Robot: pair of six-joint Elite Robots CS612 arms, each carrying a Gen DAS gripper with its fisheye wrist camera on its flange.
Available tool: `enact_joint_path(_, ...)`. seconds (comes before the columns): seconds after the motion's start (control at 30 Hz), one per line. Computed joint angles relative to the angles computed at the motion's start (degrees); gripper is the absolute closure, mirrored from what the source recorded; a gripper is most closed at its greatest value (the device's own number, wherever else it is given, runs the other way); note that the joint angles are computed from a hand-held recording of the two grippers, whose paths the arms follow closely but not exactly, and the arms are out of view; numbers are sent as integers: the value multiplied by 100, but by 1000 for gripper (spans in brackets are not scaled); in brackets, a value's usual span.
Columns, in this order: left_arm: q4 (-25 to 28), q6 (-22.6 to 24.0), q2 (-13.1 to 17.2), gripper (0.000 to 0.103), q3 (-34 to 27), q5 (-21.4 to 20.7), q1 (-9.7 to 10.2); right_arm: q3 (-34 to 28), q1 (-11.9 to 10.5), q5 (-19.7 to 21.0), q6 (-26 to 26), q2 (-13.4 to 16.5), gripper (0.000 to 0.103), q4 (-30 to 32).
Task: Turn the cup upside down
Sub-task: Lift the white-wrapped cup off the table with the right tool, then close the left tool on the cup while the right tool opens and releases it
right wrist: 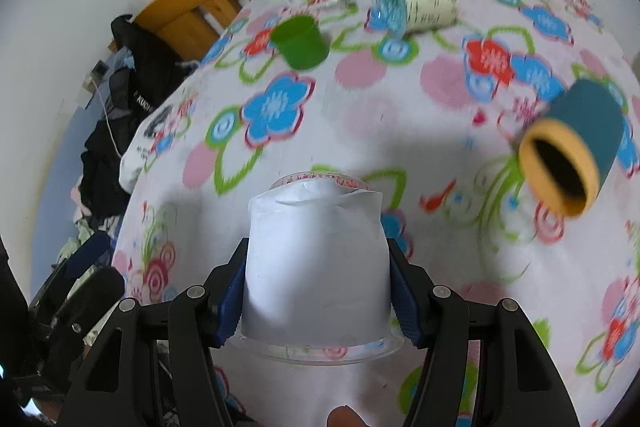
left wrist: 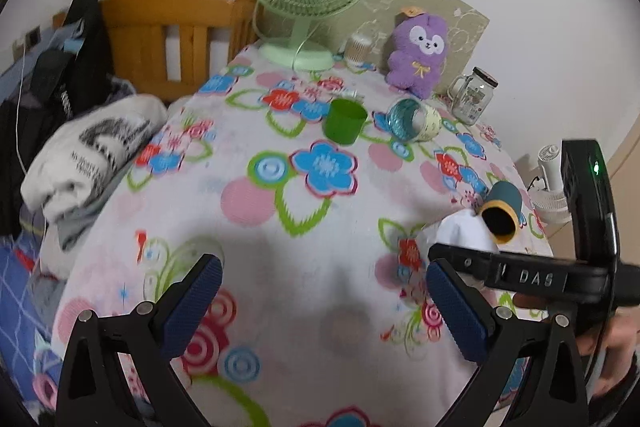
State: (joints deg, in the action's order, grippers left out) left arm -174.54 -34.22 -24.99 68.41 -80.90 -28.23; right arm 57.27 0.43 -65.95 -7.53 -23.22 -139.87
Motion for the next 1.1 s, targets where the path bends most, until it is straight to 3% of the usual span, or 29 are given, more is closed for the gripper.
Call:
enact_joint_path(0.2, 40, -228, -65, 0, 187, -83, -28, 202, -7, 157, 57, -56, 38, 66)
enact_joint_path(0.63, 127, -320, -91, 0, 269, -133, -55, 330, 32, -28, 29, -74, 37, -86)
enact_joint_path(0.83, 112, -338, -87, 0, 272, -144, -51, 324, 70, -230, -49, -91, 23, -79)
enact_joint_path(1.1, 226, -407, -38, 0, 92, -264, -26, 518, -33, 1, 22, -241, 22, -362)
